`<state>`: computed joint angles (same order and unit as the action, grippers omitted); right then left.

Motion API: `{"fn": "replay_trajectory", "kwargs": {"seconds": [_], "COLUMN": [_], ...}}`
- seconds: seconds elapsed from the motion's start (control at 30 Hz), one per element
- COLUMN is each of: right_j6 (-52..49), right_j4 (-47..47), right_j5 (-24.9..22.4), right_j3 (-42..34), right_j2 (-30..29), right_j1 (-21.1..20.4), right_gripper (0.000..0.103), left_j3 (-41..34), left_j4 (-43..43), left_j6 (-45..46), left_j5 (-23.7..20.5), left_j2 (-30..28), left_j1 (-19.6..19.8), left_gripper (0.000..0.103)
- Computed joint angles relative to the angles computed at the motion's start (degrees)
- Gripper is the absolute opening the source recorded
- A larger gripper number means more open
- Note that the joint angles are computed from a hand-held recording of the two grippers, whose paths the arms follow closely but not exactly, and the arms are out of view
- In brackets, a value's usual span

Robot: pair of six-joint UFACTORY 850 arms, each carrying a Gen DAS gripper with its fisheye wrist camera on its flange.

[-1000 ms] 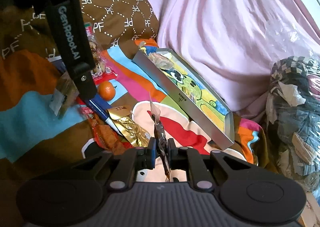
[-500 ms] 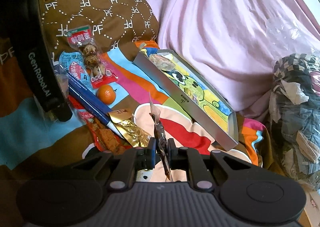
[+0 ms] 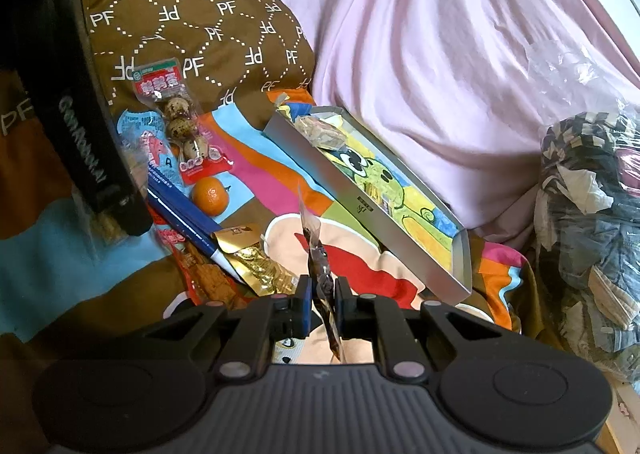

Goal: Organize snacks
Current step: 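Carry the meat strip pack with the right gripper over the grey tray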

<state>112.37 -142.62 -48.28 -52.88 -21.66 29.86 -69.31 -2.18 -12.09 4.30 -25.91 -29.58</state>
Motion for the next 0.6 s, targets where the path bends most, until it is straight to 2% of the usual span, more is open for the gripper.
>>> {"fn": "replay_trajectory", "kwargs": {"seconds": [0.17,0.33,0.43,0.53,0.6], "right_j6": [0.21,1.23,2.22,3.10,3.45], "right_j4": [-0.49,-2.31,-3.18,-3.53,-3.99], "right_j5": [-0.82,-1.18,-0.88,-0.31,-0.38], "right_j3": [-0.35,-2.81,-5.32,-7.06,-7.26], "right_j2": [-0.22,-1.26,-2.39,-3.10,-3.23], "right_j1": [-0.20,-1.13,-1.91,-2.64,-2.96], "right_gripper": [0.013,0.013,0.013,0.013,0.013], "left_j3": [-0.01,-1.18,-3.35,-3.80,-2.80], "left_j4": [2.67,-3.30,-9.40,-4.51,-6.38], "left_j6": [-5.65,-1.74,4.29,-1.53,0.27], "left_j5": [1.73,4.10,3.71,2.33,2.16], "left_j2": [0.73,1.09,-0.29,-0.85,-0.43], "left_j1": [0.53,1.21,1.59,2.38,2.68], "left_gripper": [0.039,0.036,0.035,0.035,0.035]}}
